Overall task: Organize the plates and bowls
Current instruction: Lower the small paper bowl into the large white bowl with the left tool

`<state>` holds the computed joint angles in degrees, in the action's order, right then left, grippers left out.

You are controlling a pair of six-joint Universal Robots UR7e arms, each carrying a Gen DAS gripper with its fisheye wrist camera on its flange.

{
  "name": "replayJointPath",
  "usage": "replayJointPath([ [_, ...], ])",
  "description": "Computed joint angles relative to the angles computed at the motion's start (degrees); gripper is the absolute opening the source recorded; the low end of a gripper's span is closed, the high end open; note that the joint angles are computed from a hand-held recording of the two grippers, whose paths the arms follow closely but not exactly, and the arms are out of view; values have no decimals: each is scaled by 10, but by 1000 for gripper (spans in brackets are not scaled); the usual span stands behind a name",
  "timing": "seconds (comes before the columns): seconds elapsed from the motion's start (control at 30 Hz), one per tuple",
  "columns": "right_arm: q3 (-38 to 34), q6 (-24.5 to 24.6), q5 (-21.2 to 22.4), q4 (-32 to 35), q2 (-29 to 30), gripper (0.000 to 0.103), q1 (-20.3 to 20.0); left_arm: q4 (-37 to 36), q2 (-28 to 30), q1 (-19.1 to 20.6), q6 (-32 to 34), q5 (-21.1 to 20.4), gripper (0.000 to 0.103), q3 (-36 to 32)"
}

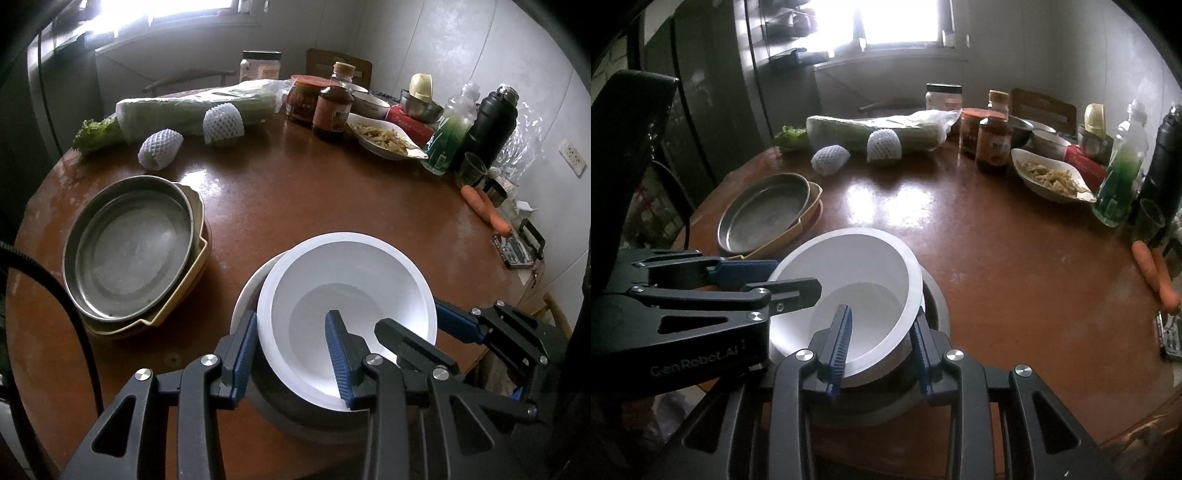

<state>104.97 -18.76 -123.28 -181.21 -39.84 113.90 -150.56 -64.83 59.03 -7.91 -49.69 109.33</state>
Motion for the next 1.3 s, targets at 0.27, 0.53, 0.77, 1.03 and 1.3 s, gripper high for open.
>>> replayJointPath([
  [0.27,-3,-3,-8,-2,1,33,3,-6,-8,2,4,-9,38,3],
  [0.53,-7,-1,-12,0,0,34,6,-13,-15,0,10,-12,38,6],
  [0.77,-8,-4,-16,-12,-1,35,9,-21,-22,-4,13,-7,38,10],
  [1.03,-6,-10,-16,-27,-6,40,14,-29,-31,-12,14,0,38,16],
  [1.3,-4,-17,-16,-42,-13,48,17,-35,-42,-14,7,7,40,24],
])
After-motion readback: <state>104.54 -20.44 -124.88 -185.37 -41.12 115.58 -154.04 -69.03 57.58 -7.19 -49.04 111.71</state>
